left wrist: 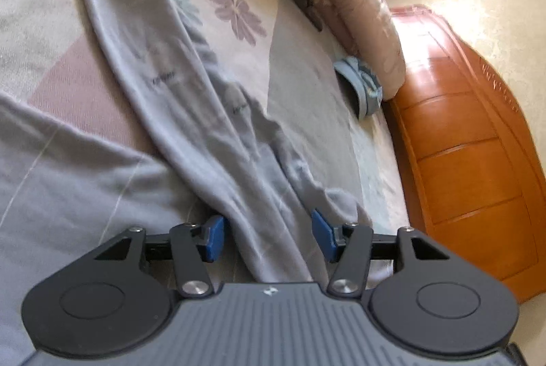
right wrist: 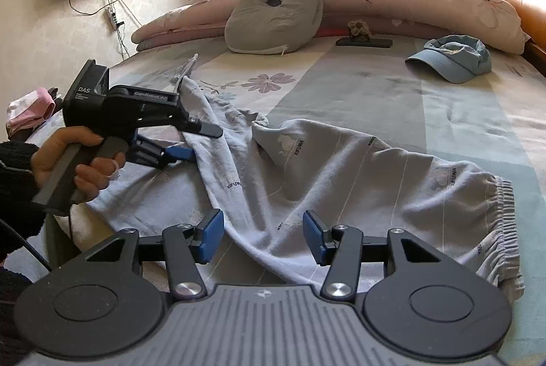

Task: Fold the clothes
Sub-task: 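Move the open left tool to the folded leg edge and close on it, then lift and pull the gripped leg edge with the left tool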

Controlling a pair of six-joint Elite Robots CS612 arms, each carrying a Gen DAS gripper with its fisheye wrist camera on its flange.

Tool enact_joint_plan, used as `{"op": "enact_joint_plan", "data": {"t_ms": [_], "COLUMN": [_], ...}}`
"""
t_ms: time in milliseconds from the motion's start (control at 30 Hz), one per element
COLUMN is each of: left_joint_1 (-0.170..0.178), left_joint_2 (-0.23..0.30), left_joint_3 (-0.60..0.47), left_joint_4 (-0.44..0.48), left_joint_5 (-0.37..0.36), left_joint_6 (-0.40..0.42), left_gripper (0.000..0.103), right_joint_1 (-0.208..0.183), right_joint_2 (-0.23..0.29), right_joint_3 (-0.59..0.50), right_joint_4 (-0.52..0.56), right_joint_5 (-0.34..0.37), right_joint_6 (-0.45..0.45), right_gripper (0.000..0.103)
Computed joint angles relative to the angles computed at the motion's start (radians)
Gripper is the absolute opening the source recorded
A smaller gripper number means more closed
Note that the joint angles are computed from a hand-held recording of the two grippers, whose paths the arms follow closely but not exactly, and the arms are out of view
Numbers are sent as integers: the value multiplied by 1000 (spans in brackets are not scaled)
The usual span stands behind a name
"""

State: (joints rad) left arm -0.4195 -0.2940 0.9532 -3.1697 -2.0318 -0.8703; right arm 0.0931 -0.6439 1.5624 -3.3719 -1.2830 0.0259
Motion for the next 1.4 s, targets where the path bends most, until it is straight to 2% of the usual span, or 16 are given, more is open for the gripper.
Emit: {"op": "enact_joint_plan", "data": {"t_ms": [67, 100, 167, 267, 367, 433, 467, 500, 533, 567, 600, 667, 733, 1033, 1200, 1400], "left_joint_1": [3, 3, 3, 3, 6, 4, 2, -1, -4, -5, -5, -4, -9, -22, -27, -31], "left_joint_2": [10, 13, 15, 23, 56, 63, 55, 47, 38, 32, 30, 31, 17, -49, -78, -112], "left_joint_3": [-10, -9, -10, -30, -76, -81, -74, -66, -57, -52, -51, -51, -35, 77, 125, 186], "left_joint_4": [-27, -48, -62, -53, -101, -120, -99, -74, -41, -11, 7, 1, 2, -169, -205, -215], "left_joint_5": [-4, -9, -25, -17, 29, 51, 60, 69, 88, 105, 117, 117, 139, 151, 164, 186], "left_joint_6": [-45, -57, -28, -11, -110, -151, -113, -68, -34, -18, -24, -40, -7, 60, 97, 146], "left_gripper": [57, 62, 68, 68, 67, 61, 54, 37, 28, 10, 5, 4, 4, 2, 1, 1], "right_joint_1": [-1, -1, -3, -5, -4, -5, -5, -5, -5, -5, -5, -5, -3, -16, -38, -76], "right_joint_2": [-1, -1, -1, 0, 4, 6, 6, 6, 6, 5, 5, 3, -2, -28, -24, -4], "right_joint_3": [4, 6, 10, 12, 9, 10, 12, 14, 17, 20, 24, 34, 47, 126, 149, 175], "right_joint_4": [-4, -6, -11, -13, -10, -17, -20, -22, -25, -27, -30, -33, -33, -58, -108, -246], "right_joint_5": [1, 3, 12, 24, 16, 21, 19, 17, 15, 14, 12, 6, -5, -12, 4, 21], "right_joint_6": [4, 6, 12, 20, 30, 42, 47, 51, 56, 63, 72, 88, 100, 215, 348, 561], "right_gripper": [56, 57, 57, 57, 57, 57, 57, 57, 57, 57, 57, 57, 57, 57, 57, 57]}}
